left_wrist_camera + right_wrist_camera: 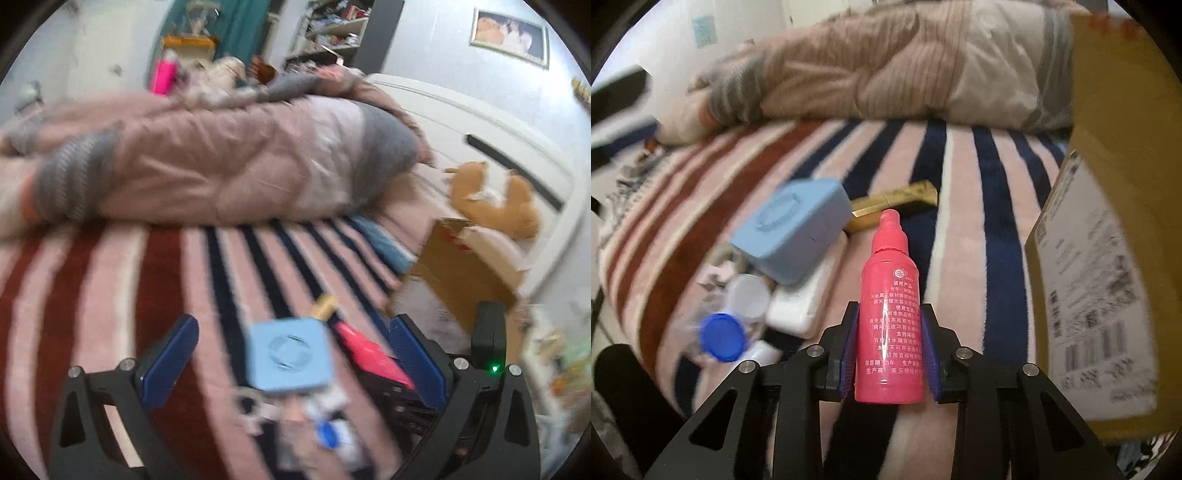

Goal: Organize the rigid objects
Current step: 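Carry the pink bottle into the cardboard box and open the right gripper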

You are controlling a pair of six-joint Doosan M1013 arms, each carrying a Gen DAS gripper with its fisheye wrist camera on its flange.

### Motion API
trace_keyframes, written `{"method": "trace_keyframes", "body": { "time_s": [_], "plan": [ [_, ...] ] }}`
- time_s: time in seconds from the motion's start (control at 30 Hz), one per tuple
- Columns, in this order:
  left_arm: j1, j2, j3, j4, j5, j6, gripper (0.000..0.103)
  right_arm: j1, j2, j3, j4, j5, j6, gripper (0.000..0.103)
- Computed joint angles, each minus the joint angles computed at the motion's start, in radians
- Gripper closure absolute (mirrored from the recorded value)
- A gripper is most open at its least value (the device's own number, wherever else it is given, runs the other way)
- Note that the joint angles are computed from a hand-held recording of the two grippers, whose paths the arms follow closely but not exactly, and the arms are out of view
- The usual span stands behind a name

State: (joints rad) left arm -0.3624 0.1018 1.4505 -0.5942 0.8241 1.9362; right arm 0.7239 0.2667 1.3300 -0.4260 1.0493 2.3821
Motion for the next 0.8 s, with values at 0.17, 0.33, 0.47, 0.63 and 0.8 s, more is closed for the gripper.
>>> {"method": "trace_keyframes", "body": {
  "time_s": [0.17, 0.33, 0.47, 0.63, 0.8],
  "plan": [
    [-0.03, 0.004, -0.031, -0.078, 0.081, 0.112, 0.008, 0.022, -0.069, 0.044, -0.023, -0.174, -0.003, 0.077],
    [-0.051, 0.02, -0.089, -0.151, 0.169, 0.135, 0.046, 0.032, -0.13, 0.068, -0.032, -0.361, -0.039, 0.077],
    [-0.088, 0.033, -0.139, -0.188, 0.175, 0.177, 0.063, 0.019, -0.167, 0.082, -0.06, -0.412, -0.003, 0.077],
    [-0.178, 0.091, -0.265, -0.1, 0.218, 0.129, 0.067, -0.01, -0.232, 0.13, -0.14, -0.417, 0.104, 0.077],
    [-0.258, 0.185, -0.413, 0.006, 0.31, 0.061, 0.067, -0.061, -0.283, 0.156, -0.135, -0.356, 0.14, 0.077]
  ]
}}
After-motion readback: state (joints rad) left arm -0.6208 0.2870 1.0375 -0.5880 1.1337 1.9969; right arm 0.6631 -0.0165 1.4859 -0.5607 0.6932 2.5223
